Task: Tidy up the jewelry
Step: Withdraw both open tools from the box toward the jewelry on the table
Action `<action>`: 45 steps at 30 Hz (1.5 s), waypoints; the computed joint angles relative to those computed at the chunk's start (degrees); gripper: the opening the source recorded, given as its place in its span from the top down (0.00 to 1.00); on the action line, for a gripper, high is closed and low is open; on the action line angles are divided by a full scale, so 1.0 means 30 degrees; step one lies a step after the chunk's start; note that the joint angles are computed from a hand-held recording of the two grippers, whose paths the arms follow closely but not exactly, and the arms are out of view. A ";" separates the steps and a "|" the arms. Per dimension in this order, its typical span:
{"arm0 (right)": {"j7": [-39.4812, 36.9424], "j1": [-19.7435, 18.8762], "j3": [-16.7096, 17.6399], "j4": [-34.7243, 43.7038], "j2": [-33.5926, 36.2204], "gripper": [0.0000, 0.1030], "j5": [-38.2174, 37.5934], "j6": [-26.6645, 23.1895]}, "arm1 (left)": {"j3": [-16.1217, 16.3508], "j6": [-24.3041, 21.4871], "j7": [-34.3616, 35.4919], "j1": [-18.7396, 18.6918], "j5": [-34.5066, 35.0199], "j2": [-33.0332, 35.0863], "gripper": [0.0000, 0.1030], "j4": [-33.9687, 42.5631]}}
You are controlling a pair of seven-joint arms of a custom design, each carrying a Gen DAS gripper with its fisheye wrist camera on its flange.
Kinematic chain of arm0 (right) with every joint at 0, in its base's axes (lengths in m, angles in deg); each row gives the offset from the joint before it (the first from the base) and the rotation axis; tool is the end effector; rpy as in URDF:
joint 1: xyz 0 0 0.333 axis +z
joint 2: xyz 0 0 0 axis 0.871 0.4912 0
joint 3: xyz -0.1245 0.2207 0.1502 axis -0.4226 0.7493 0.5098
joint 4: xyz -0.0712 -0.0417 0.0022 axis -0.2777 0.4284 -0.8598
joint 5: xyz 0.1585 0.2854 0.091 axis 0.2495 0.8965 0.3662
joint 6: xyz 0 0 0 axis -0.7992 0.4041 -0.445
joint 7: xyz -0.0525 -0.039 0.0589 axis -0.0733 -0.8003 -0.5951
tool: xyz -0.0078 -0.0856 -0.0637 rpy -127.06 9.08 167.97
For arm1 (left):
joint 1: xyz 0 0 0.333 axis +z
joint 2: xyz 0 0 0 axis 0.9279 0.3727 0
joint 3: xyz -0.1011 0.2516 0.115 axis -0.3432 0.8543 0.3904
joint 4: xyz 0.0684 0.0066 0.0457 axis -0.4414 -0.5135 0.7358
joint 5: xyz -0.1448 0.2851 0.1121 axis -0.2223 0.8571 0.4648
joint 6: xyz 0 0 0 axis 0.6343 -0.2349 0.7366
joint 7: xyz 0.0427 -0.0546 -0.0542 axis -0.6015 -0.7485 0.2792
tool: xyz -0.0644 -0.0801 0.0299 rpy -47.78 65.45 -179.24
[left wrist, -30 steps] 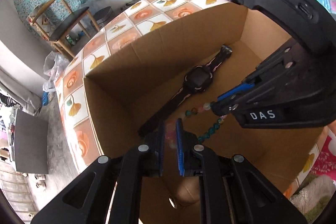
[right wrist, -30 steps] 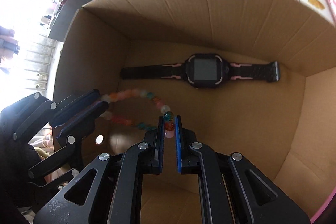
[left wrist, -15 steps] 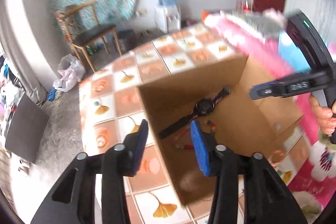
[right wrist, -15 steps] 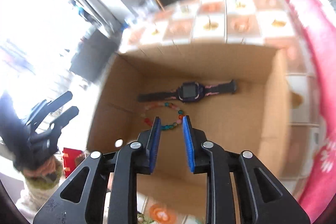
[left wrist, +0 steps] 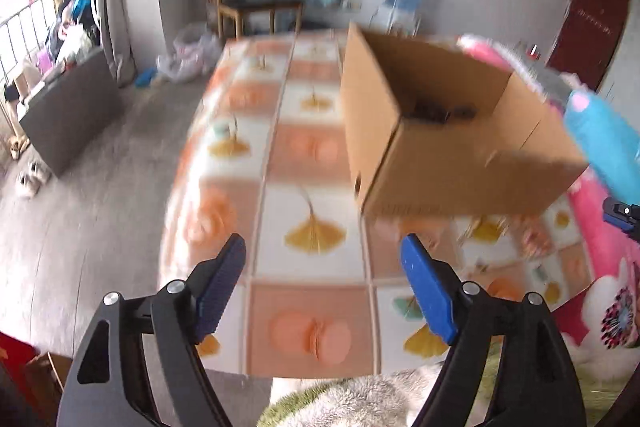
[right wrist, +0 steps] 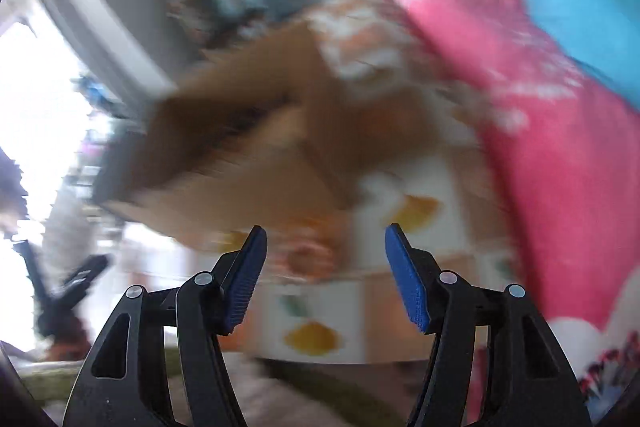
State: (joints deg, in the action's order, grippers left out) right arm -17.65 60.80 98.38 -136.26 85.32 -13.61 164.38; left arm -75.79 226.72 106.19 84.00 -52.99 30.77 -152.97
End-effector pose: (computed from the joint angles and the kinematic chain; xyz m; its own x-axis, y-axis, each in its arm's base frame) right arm 0.6451 0.0943 0.4065 0.5268 -0.8422 -0.1150 -0.7433 -0.3908 -0.5430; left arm 0.3437 -0.0532 0.4401 0.5281 -0.8438 0.0949 -0.6487 -0.4730 -0.5962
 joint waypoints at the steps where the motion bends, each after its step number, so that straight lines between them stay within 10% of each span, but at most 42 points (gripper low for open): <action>1: 0.2031 0.1163 -0.1127 -0.0338 0.0290 0.42 -0.2147 0.1346 | -0.0062 0.0243 -0.0100 -0.0013 -0.0118 0.0746 0.24 0.0031; 7: 0.3392 0.1437 -0.0838 -0.0272 0.0968 0.43 -0.4298 0.2358 | -0.1366 -0.0381 -0.1894 0.1302 0.2475 0.3818 0.24 0.1542; 14: 0.1844 0.0163 0.0803 -0.1446 0.0191 0.43 -0.3152 0.2358 | -0.0244 -0.0492 -0.3346 0.0427 0.4057 0.4569 0.24 0.1627; 23: -0.0148 0.0166 0.1350 0.3698 0.2661 0.78 -0.0108 -0.4004 | -0.0471 -0.0382 -0.4785 0.0867 0.7535 0.5060 0.24 0.3324; 34: 0.0432 0.0585 0.1253 0.7981 0.5461 0.84 0.1110 -0.6553 | 0.1358 -0.1801 -0.6592 -0.0312 1.0595 0.7156 0.24 0.5785; 45: 0.2137 0.1952 -0.1321 0.1501 0.2562 0.66 -0.2489 0.1376 | 0.2577 -0.0839 -0.4288 -0.2599 0.8047 0.6564 0.21 0.4183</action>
State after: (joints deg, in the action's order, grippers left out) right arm -11.24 66.66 94.42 -131.75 93.01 -21.08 168.51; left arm -68.06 224.20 93.32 76.20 -28.85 50.46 -140.42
